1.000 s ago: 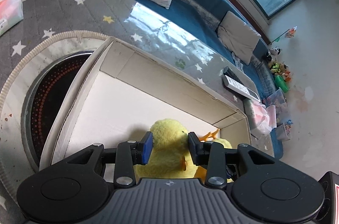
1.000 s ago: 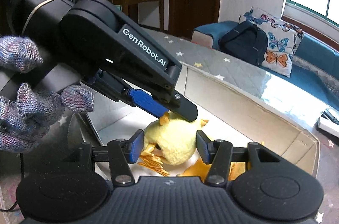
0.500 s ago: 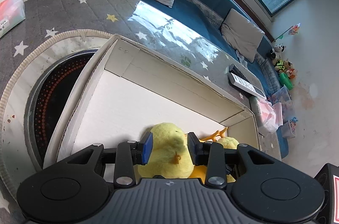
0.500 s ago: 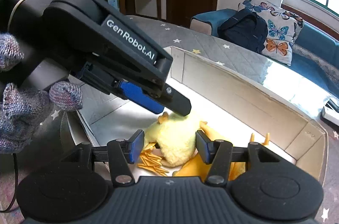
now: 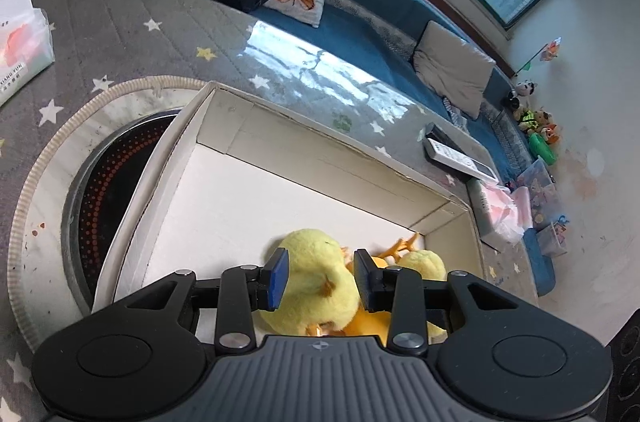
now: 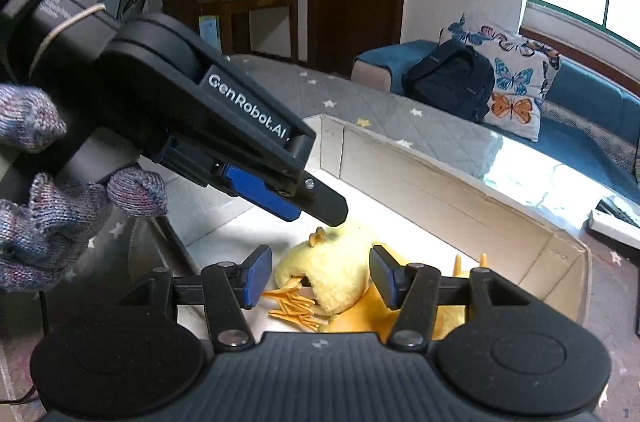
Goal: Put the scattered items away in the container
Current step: 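Lower the chick into the box and open the left gripper, then move the left gripper down onto the green packet beside the box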
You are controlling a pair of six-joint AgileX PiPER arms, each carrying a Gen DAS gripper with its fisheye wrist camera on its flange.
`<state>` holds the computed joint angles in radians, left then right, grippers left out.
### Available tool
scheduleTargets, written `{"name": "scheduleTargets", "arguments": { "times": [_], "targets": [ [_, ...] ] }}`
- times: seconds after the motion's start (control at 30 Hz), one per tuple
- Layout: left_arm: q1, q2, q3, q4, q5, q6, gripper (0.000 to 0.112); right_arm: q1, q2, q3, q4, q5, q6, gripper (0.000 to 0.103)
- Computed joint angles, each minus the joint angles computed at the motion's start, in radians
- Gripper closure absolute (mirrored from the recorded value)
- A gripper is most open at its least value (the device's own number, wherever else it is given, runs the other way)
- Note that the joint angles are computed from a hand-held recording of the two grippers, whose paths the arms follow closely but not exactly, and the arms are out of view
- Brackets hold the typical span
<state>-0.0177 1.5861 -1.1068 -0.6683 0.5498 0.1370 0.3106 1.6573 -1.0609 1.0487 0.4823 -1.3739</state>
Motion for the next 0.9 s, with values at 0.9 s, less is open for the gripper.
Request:
{"name": "scheduleTargets", "arguments": {
  "times": [0.9],
  "targets": [
    [-0.158, -0.374, 0.316, 0.203, -0.112, -0.234, 0.074, -0.138, -0.38, 0.418, 0.174, 0.093, -0.27, 0.036]
  ]
}}
